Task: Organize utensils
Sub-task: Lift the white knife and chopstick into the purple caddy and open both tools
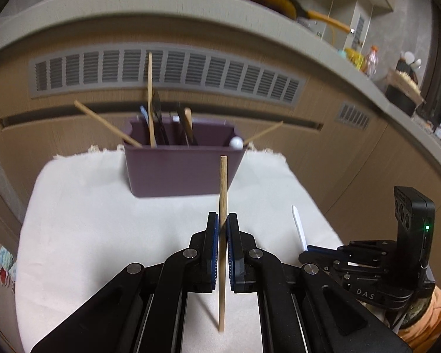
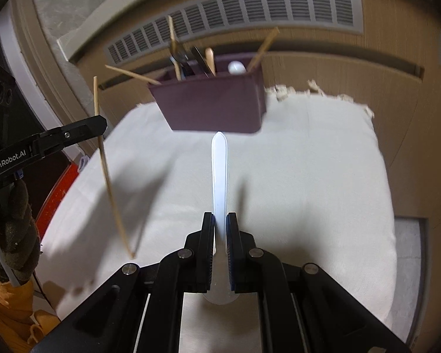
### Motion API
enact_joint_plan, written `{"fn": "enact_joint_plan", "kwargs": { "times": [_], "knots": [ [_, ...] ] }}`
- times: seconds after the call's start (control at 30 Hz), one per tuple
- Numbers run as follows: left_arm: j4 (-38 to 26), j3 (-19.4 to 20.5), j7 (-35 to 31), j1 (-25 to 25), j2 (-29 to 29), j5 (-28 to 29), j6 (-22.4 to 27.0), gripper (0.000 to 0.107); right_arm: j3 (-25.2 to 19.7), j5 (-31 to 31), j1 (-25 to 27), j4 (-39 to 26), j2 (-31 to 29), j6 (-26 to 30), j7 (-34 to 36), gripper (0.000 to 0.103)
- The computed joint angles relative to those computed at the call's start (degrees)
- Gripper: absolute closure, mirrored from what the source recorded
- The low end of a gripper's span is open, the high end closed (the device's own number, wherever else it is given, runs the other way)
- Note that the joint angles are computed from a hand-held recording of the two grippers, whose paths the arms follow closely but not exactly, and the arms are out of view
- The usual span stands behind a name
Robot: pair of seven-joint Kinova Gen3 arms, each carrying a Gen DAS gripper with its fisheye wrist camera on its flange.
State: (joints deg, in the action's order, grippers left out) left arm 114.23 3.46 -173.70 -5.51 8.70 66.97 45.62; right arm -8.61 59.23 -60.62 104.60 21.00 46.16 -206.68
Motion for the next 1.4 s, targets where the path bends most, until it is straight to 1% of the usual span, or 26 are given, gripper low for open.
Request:
{"fn": "enact_joint_plan", "kwargs": {
  "times": [0.2,0.33,0.43,0.5,0.57,0.63,0.73,0.8,0.93,1.0,1.03,1.13,1.17,1.23,1.3,1.37,1.4],
  "knots": [
    [0.5,-1.4,-5.6,-1.4,-3.5,6.2,4.0,0.102,-0.3,1.2,-1.8,-4.7,-0.3,6.8,4.5,0.095],
    [0.4,-2.6,-8.8,-1.0,-6.0,10.2,5.3,0.102,-0.5,3.2,-3.2,-9.1,-0.3,13.3,8.9,0.095],
    [-0.7,-3.3,-11.2,-0.5,-7.9,14.0,5.3,0.102,-0.4,5.2,-4.3,-13.3,-0.2,18.7,13.3,0.095],
    [-1.8,-3.6,-12.1,0.1,-8.7,15.9,4.8,0.102,-0.1,7.7,-5.0,-15.5,-0.6,21.8,15.3,0.095],
    [-3.1,-3.6,-12.8,0.9,-9.2,18.3,3.1,0.102,0.3,11.3,-5.7,-17.3,-1.0,24.6,16.4,0.095],
    [-4.4,-3.2,-14.0,1.8,-9.3,20.6,0.9,0.102,0.5,14.8,-5.9,-18.4,-1.2,26.4,16.0,0.095],
    [-5.9,-2.6,-15.9,3.2,-9.1,22.7,-2.4,0.102,0.6,19.1,-4.6,-18.8,-1.8,25.8,14.9,0.095],
    [-7.7,-2.1,-16.2,4.1,-7.9,23.3,-4.4,0.102,0.6,20.5,-3.3,-19.6,-1.5,25.3,15.1,0.095],
    [-10.3,-1.0,-17.9,5.6,-5.0,25.5,-7.9,0.102,1.0,21.8,-0.3,-20.0,-1.0,21.5,14.4,0.095],
    [-12.6,-0.7,-16.3,5.8,-2.3,25.3,-8.2,0.102,1.4,22.4,1.2,-19.7,-0.6,19.1,13.4,0.095],
    [-13.9,-0.4,-15.2,5.9,-0.8,24.9,-8.2,0.102,1.6,22.5,2.1,-19.6,-0.2,17.6,12.8,0.095],
    [-15.9,0.6,-14.5,6.0,2.8,25.0,-9.5,0.102,2.5,22.4,4.3,-18.6,0.9,14.2,10.2,0.095],
    [-17.0,0.9,-13.7,6.2,4.5,24.3,-10.0,0.102,2.7,22.4,5.3,-18.0,1.2,12.2,8.8,0.095],
    [-18.4,1.7,-12.4,6.6,7.2,23.3,-11.9,0.102,3.3,22.0,7.0,-17.2,1.9,9.2,7.0,0.095],
    [-19.1,2.6,-12.4,6.9,9.5,23.4,-14.1,0.102,4.0,21.1,8.4,-17.3,3.2,7.3,6.6,0.095],
    [-20.0,3.3,-11.9,7.1,11.6,23.0,-15.6,0.102,4.9,19.8,9.3,-18.2,5.1,6.5,7.2,0.095],
    [-20.8,3.6,-10.9,7.2,12.8,22.0,-16.1,0.102,5.3,18.9,9.7,-18.4,5.8,5.7,7.8,0.095]
  ]
}}
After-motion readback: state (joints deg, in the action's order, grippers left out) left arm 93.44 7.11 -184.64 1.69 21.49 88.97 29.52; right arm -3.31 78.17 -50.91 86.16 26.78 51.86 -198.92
